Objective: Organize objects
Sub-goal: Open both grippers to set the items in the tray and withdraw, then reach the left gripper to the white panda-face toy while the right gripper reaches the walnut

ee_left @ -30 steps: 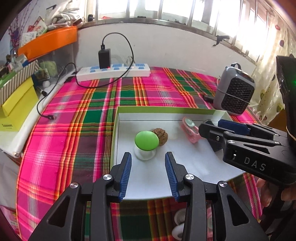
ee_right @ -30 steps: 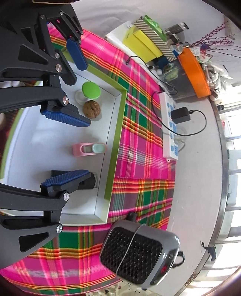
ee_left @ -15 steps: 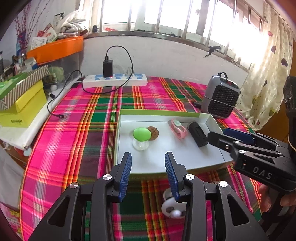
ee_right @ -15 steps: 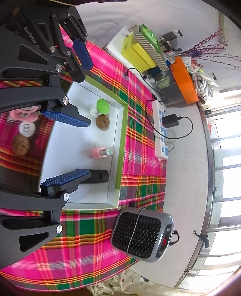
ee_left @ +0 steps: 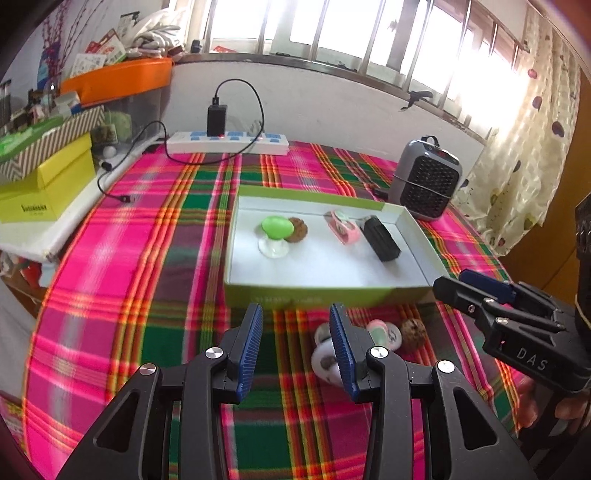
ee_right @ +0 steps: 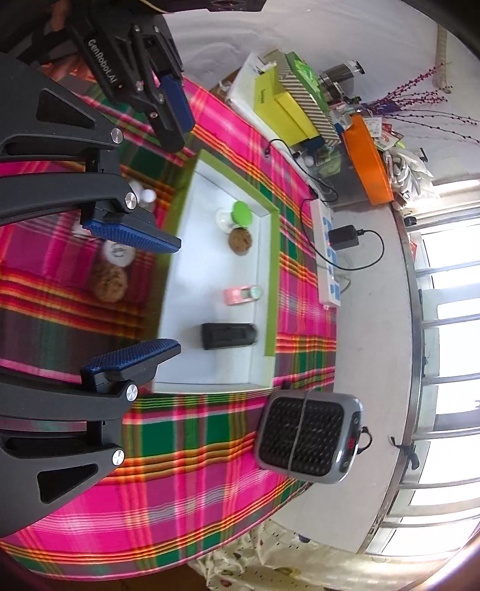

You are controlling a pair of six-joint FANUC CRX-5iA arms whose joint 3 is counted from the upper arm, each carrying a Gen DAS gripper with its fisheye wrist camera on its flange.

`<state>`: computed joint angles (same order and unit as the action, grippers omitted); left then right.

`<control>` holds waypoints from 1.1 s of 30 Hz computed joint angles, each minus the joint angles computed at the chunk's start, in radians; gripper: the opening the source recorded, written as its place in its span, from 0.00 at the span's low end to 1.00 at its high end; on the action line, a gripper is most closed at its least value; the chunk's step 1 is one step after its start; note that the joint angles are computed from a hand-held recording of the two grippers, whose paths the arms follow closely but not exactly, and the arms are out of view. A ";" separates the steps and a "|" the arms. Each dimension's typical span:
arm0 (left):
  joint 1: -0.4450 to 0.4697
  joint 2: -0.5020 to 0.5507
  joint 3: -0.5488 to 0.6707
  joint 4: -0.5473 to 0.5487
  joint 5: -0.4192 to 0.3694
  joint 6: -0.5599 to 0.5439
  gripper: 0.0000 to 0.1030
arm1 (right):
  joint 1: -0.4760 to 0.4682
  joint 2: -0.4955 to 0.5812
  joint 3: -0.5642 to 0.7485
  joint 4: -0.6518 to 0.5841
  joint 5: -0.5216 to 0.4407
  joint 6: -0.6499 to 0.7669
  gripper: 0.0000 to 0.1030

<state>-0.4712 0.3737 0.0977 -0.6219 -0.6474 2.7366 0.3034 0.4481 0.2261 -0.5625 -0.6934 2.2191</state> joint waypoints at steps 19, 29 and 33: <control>0.053 0.055 -0.059 0.241 0.181 -0.255 0.40 | -0.016 -0.035 -0.121 0.044 0.060 -0.055 0.48; 0.072 0.089 -0.045 0.319 0.182 -0.352 0.40 | -0.006 -0.026 -0.126 0.085 0.072 -0.114 0.48; 0.074 0.093 -0.040 0.327 0.178 -0.368 0.40 | 0.000 -0.022 -0.125 0.104 0.077 -0.134 0.48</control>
<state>-0.3973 0.4664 0.0574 -0.2950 -0.4695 2.3690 0.3034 0.4264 0.1013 -0.4583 -0.6166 2.0847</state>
